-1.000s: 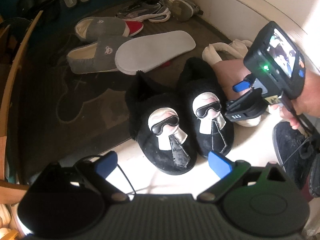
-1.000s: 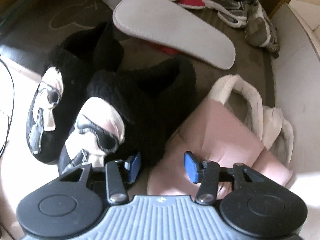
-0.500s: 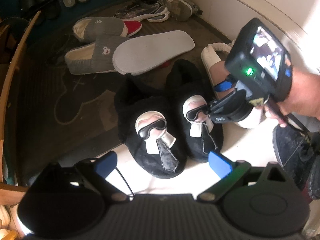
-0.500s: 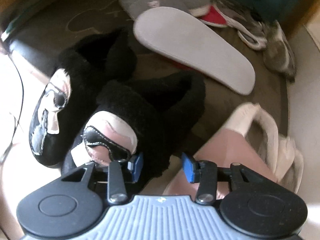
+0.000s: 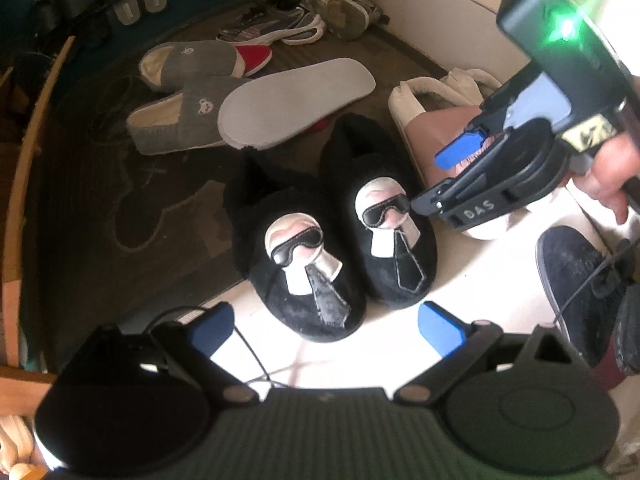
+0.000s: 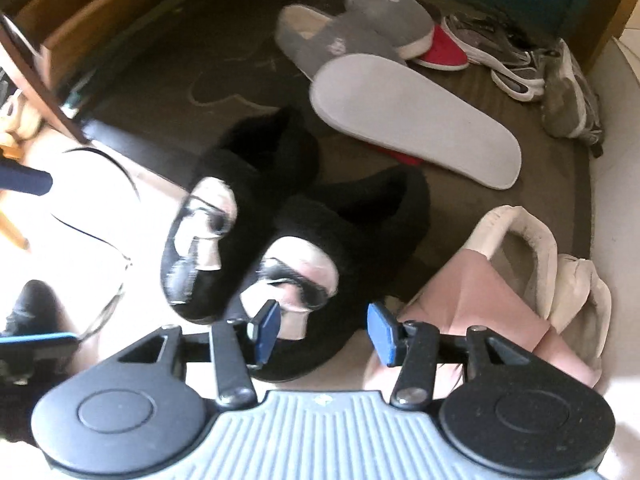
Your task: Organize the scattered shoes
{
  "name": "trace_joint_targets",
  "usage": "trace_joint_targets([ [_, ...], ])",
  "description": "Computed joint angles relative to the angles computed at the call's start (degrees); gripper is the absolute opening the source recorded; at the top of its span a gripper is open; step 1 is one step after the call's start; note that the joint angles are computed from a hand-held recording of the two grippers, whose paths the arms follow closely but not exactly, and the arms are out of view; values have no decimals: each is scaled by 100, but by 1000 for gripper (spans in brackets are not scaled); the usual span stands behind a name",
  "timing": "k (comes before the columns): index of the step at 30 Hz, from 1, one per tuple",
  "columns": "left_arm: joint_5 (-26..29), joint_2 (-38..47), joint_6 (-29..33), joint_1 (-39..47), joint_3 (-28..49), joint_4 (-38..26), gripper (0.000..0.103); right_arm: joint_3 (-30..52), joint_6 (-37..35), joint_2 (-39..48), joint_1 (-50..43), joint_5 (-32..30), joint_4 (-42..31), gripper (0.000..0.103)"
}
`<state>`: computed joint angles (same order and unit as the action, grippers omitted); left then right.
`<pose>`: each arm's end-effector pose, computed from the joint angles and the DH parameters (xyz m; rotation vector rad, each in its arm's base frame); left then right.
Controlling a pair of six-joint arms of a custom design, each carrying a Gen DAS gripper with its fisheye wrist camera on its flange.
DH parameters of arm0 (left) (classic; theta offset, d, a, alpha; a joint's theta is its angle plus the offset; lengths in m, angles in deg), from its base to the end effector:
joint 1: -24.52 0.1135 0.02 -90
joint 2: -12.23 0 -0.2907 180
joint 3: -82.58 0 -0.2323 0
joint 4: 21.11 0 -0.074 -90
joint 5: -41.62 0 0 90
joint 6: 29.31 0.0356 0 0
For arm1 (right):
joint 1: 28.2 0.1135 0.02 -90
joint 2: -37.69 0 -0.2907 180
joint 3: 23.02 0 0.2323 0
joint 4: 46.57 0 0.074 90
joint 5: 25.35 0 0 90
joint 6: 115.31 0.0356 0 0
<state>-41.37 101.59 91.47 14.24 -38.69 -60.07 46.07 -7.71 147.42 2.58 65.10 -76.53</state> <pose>0.2499 -0.0497 0.1834 0.9996 2.5822 -0.0782 0.2844 0.1691 0.1325 -0.3222 2.8051 0.1877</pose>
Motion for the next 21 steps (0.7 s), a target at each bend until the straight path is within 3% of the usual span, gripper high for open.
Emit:
trace_joint_targets([
  [15, -369, -1279, -804, 231, -186, -822, 103, -249, 1593, -1096, 879, 472, -703, 52],
  [21, -251, -1757, -1107, 281, -244, -1076, 103, -332, 2273, -1358, 1167, 536, -813, 54],
])
